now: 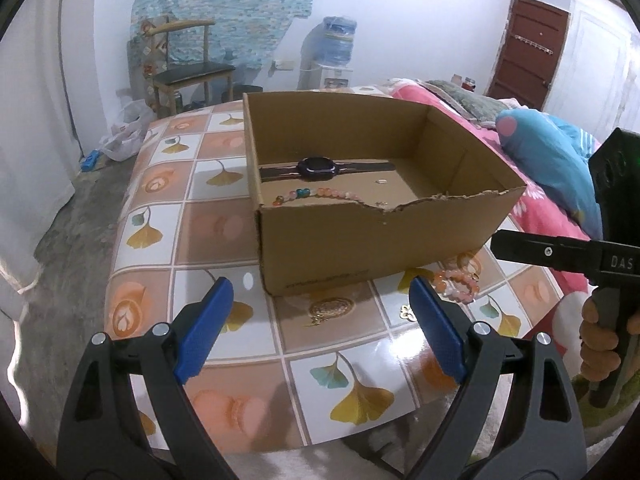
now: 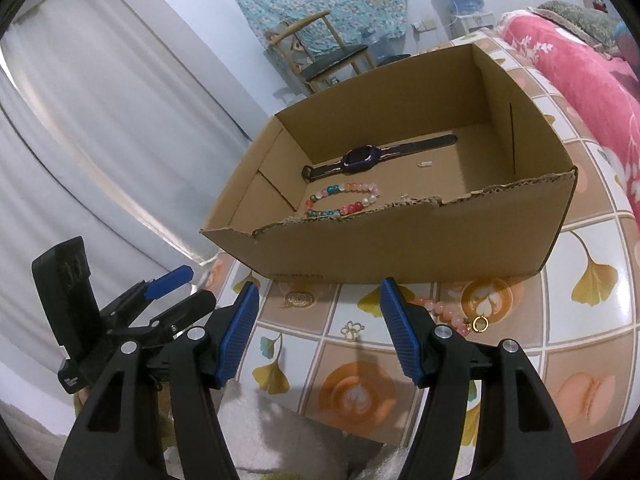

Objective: Organize jewelry
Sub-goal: 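Withdraw both tools from the box toward the jewelry beside it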

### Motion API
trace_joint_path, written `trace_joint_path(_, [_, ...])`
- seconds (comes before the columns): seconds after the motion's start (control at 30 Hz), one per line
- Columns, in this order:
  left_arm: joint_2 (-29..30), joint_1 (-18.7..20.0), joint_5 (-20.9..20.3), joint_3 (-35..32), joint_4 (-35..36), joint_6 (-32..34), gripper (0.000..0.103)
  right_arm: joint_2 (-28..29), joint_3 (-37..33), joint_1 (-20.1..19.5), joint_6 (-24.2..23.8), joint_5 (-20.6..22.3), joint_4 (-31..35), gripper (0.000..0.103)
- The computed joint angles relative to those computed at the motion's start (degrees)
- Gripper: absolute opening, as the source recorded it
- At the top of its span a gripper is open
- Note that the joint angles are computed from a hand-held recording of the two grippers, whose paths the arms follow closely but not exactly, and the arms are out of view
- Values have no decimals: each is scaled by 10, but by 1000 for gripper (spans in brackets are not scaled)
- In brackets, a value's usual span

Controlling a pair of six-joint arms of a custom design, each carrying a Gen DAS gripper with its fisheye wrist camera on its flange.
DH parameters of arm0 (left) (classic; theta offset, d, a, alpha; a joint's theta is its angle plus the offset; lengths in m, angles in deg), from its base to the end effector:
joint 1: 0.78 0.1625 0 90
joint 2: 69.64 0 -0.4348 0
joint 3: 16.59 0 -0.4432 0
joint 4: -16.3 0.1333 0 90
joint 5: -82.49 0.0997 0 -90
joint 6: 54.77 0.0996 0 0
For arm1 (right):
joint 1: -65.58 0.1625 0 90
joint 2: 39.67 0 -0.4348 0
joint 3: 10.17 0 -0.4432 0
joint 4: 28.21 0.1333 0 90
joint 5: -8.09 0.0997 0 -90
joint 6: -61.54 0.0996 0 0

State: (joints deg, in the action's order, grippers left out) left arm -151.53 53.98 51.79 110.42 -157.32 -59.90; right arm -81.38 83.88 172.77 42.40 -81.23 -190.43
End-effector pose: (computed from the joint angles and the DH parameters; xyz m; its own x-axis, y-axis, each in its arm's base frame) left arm -0.1003 -0.5214 0.3012 -0.7633 -0.1992 -0.6146 0.3849 0.6239 -0.6802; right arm 0.3422 -0.6510 0.0412 -0.8102 -0.5774 0.1010 -0.5754 0.7506 -0.3249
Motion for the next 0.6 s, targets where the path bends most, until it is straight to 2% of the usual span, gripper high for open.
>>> trace_joint_path(0.6, [8,-1,3,0,-5,5,86,1,-2,-1,4,4,-1,61])
